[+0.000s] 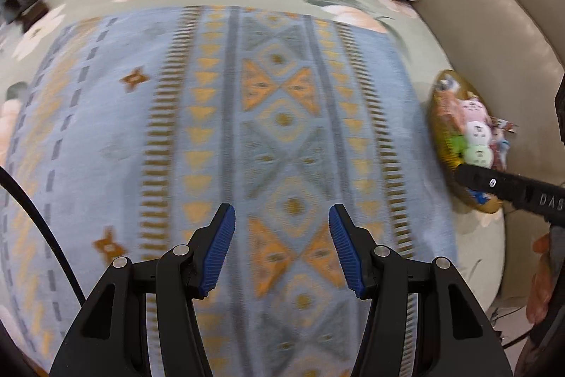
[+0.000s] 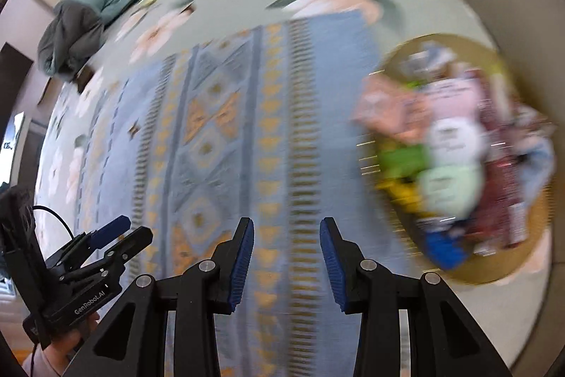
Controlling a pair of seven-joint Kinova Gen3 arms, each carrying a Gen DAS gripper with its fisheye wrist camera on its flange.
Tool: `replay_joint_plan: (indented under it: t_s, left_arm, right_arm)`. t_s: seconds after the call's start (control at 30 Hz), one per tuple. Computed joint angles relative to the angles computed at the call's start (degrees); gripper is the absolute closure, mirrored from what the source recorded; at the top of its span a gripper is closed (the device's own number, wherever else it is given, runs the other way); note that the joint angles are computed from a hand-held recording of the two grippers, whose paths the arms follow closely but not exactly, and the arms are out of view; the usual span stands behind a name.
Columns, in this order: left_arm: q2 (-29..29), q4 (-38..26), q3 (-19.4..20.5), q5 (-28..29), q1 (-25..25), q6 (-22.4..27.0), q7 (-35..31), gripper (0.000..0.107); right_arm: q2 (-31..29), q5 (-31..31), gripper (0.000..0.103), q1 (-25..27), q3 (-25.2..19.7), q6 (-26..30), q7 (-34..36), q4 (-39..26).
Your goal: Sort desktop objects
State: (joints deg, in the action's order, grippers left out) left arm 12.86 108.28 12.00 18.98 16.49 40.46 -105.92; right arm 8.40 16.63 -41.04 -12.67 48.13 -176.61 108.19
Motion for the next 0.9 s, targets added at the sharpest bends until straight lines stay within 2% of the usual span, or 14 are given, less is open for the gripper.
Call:
replay_joint_plan:
  t_s: [0.13,0.23,0.27,0.33,0.43,0.5,0.57,0.63,0.67,0.7,0.73,0.8,0.83,0.9]
  left_arm:
    - [0.01,1.26,-2.18,-0.93,-4.12,-0.93,-4.06,0.054]
    - [0.74,2.79,-0.06,-3.84,-8.78,-4.79,-5.36,0.054]
    - [0.93,3.70,-0.49,-4.52,-8.95,-7.12,-5.81,0.054]
    - [1.26,4.76,-4.45,-8.36,-6.32,-11.78,-5.67,0.054]
    - [1.93,6.62,-7.86,-14.40,-4.13,-18.61,-6.60,0.054]
    - [4.40,6.75,-5.59,-14.42,-7.97,-20.14,-6.57,0.054]
    - [6.63,6.02,-1.85,-11.85,-13.22,-19.00,-7.18,0.054]
    - [9.17,7.13,0.37,-8.70,-16.85,-20.77,-9.49,0.054]
    - [9.04,8.52,2.21,-6.87,-18.76,-23.06,-11.82,0.047]
    - [8.47,9.95,3.41,-5.58,-19.67,-25.39,-14.02,0.042]
    - [8.61,11.15,3.78,-5.03,-19.52,-27.72,-15.28,0.034]
    - [9.49,12.63,6.98,-4.62,-21.31,-31.23,-17.03,0.014]
    - [10.36,12.47,8.05,-5.04,-21.73,-31.58,-17.44,0.004]
    - [10.47,13.89,8.64,-6.82,-21.25,-35.09,-16.66,0.004]
  right_arm:
    - [7.29,2.16,0.065,-3.03,0.90,-1.04,-2.29,-5.56]
    - [11.67,3.48,0.065,-5.79,3.09,-1.83,-4.03,-8.58]
    - [13.20,3.95,0.065,-6.80,3.83,-1.27,-4.48,-9.82]
    - [16.72,5.79,0.065,-8.57,4.57,0.33,-6.31,-12.57]
    - [21.84,6.21,0.065,-14.26,8.97,6.72,-5.87,-17.89]
    - [24.35,6.88,0.065,-16.67,9.70,10.22,-6.76,-20.34]
    - [25.15,7.92,0.065,-16.93,8.31,10.02,-9.15,-19.85]
    - [26.33,7.77,0.063,-16.84,7.42,9.42,-9.78,-19.11]
    - [26.59,8.98,0.062,-17.68,7.57,9.79,-11.05,-18.77]
    - [26.87,10.10,0.051,-19.54,8.78,11.10,-11.83,-18.69]
    - [27.47,10.29,0.028,-20.85,9.99,12.50,-11.91,-18.81]
    - [27.58,10.66,0.000,-20.50,9.66,12.50,-13.87,-17.06]
    - [27.11,10.45,0.000,-20.49,9.88,11.10,-16.19,-15.71]
    - [25.02,10.71,0.000,-23.46,13.32,6.44,-20.85,-11.44]
